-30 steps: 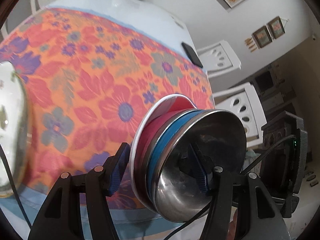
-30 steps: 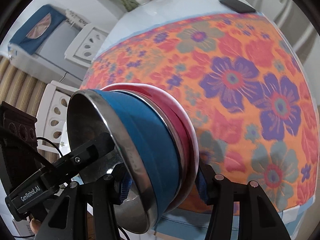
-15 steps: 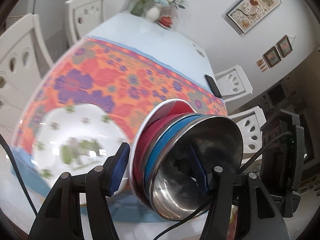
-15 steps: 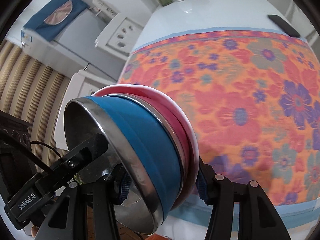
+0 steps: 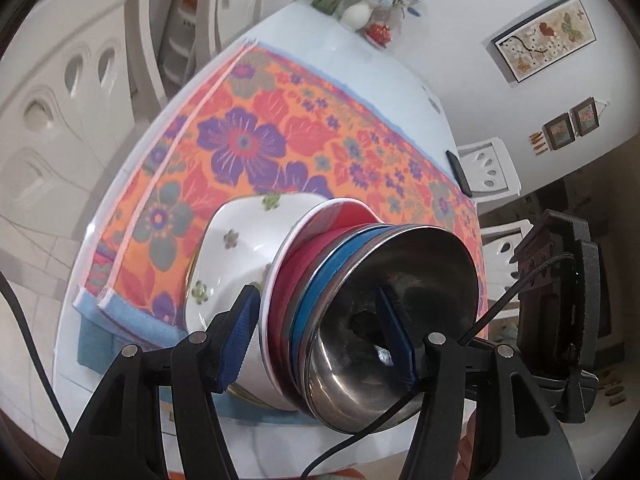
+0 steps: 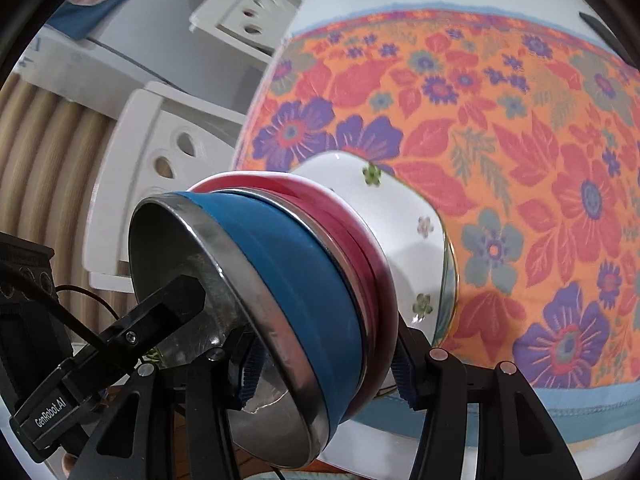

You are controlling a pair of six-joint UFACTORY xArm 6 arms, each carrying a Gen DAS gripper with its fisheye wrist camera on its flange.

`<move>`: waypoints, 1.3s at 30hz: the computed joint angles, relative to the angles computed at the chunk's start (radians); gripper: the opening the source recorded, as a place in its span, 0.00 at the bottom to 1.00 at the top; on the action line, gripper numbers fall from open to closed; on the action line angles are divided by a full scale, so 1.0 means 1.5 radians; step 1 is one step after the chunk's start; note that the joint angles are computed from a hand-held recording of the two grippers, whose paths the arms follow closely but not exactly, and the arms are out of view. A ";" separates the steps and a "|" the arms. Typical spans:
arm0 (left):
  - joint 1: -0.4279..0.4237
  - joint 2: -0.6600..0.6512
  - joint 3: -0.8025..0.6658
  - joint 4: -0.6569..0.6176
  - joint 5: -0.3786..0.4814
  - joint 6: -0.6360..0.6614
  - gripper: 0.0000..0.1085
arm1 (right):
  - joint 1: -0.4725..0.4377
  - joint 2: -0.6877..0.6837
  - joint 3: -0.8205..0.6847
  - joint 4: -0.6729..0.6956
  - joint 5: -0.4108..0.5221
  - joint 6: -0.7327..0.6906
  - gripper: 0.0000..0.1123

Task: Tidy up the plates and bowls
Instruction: 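Lower the nested bowls onto the plate stack with both grippers, then open both grippers and withdraw them from the bowls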

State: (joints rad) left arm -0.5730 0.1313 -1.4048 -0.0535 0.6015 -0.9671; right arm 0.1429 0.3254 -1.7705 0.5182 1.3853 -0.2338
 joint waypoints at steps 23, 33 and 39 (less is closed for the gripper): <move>0.035 -0.025 0.060 -0.220 -0.060 0.223 0.52 | 0.009 0.009 -0.004 -0.037 -0.022 0.108 0.46; 0.045 -0.064 0.066 -0.122 -0.040 0.186 0.52 | 0.011 -0.069 0.058 -0.060 -0.094 0.107 0.46; 0.038 -0.070 0.022 -0.007 -0.003 0.156 0.53 | 0.019 -0.142 0.116 -0.114 -0.165 0.119 0.47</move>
